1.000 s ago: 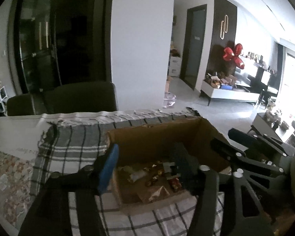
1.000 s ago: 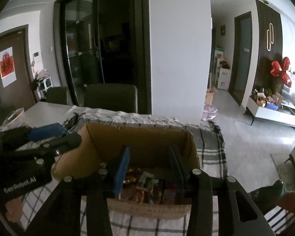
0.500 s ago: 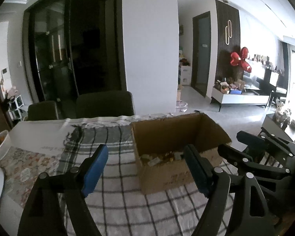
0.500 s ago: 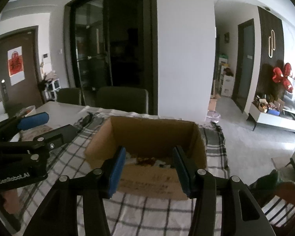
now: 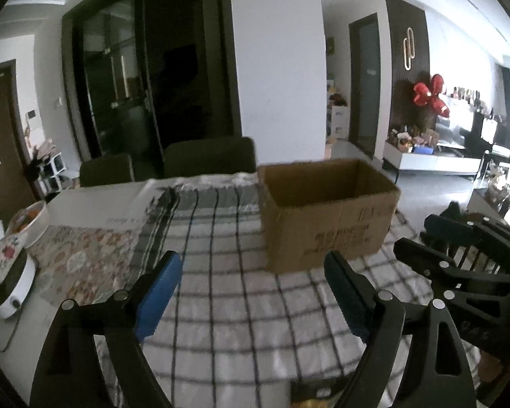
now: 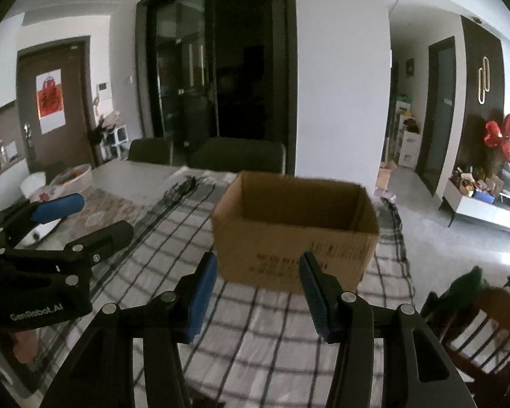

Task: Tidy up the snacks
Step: 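Move both empty tools toward the dark packet on the table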

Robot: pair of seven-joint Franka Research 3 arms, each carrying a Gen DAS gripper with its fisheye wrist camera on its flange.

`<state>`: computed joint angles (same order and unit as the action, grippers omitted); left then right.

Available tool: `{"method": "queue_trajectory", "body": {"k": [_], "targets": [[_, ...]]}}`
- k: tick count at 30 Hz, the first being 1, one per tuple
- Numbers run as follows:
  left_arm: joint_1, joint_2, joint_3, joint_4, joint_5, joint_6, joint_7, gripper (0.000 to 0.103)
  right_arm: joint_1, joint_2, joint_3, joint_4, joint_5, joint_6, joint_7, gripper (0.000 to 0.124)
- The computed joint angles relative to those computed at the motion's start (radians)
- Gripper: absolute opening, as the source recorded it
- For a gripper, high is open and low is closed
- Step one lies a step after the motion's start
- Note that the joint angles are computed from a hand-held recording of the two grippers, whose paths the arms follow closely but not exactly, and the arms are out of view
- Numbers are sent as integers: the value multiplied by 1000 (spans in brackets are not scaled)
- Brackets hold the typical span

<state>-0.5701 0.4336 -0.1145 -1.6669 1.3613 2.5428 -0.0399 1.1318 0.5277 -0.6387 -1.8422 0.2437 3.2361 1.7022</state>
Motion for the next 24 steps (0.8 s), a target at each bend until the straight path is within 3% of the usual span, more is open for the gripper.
{"method": "queue_trajectory", "body": {"k": [4,11,15,24], "targets": [[1,-46,-12,-89,-4,-8,-26,86,42,-24,-1,-61,-6,-1,-12,51],[19,-99,-51,-208,-13,-35,-74,86,22,-57,79,-124,-10,-7,-24,51],[38,-114,-67,-263,-36,-17,-81,86,-34,-64,161,-132,-32,-31,-15,51],[57,-97,-77,-334,-109,27,-38,86,-250,-47,427,-116,-123,-118,-20,50]]}}
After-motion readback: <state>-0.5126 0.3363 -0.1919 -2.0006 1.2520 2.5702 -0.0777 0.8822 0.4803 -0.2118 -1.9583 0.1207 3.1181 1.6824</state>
